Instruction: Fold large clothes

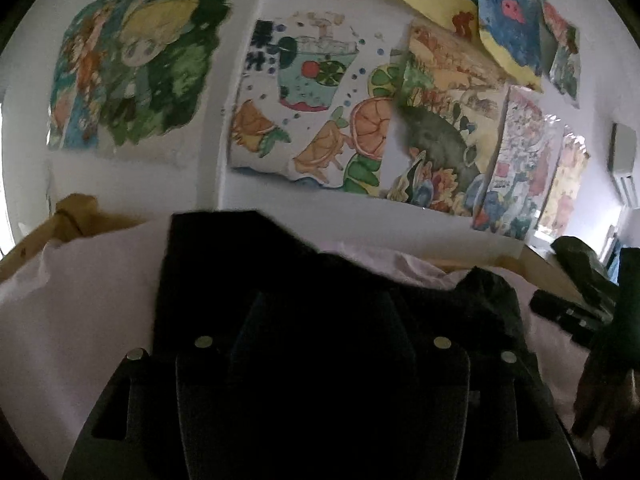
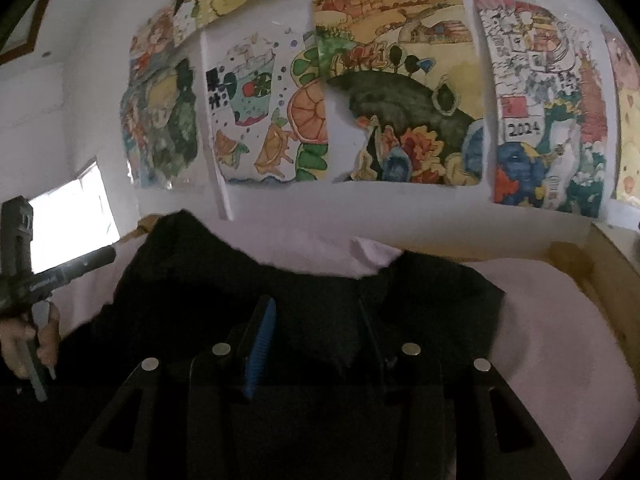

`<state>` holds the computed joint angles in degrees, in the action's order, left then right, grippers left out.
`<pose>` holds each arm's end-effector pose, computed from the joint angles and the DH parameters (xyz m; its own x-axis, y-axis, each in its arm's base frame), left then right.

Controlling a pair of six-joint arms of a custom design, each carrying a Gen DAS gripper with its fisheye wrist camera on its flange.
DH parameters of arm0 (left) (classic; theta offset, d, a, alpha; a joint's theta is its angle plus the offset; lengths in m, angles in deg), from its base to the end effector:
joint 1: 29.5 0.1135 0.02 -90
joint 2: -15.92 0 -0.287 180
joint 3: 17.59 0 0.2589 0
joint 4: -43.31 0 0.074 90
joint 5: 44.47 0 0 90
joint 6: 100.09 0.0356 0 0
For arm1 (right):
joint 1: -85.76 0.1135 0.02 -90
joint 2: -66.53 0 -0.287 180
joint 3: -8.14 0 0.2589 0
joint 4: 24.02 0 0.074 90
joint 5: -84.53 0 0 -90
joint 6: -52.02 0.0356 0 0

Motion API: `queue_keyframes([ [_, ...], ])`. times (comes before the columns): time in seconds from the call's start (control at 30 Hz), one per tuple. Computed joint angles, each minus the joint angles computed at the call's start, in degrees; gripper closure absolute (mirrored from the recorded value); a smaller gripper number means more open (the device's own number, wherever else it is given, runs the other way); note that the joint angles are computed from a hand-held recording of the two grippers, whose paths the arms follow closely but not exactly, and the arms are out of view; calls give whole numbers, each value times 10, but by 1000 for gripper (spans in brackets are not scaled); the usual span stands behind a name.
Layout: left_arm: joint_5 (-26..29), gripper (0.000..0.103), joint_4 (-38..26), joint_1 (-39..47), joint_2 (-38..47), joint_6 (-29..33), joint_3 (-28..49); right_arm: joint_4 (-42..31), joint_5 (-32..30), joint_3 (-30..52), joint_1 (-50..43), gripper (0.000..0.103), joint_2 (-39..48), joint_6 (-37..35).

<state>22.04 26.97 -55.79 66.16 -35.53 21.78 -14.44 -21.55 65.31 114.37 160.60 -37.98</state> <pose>0.1726 -0.0695 0.2365 -0.4082 -0.2378 -0.8814 -0.0963 0.9713 -0.2174 0.2969 0.1732 0.1947 -0.4029 -0.2198 -0.8885 -0.6761 0.7257 0.1271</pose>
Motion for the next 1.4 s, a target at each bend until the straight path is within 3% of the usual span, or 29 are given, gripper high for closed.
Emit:
queue_keyframes([
  [0.07, -2, 48, -9, -2, 67, 2, 46, -8, 9, 26, 11, 64, 29, 7],
  [0.13, -10, 48, -27, -7, 144, 18, 88, -30, 15, 49, 18, 75, 58, -7],
  [0.17, -9, 48, -29, -5, 161, 27, 91, -39, 19, 55, 22, 82, 69, -19],
  [0.27, 13, 48, -13, 11, 209, 57, 80, -32, 28, 47, 26, 83, 94, -52],
  [0.43, 86, 48, 88, 68, 260, 65, 32, -5, 44, 60, 33, 83, 154, -100],
  [0.77, 100, 48, 234, 98, 392, 88, 25, 18, 40, 136, 34, 83, 279, -105],
  [1.0, 104, 47, 282, 109, 429, 100, 18, 9, 36, 171, 34, 83, 315, -98],
  [1.23, 134, 45, 302, 114, 368, 92, -25, 71, 50, 100, 42, 83, 272, -95],
  [1.33, 90, 32, 264, 85, 325, 72, -34, 86, 20, 62, 33, 70, 237, -91],
  [1.4, 30, 27, 209, 47, 297, 58, -29, 84, 10, 34, 30, 49, 209, -90],
])
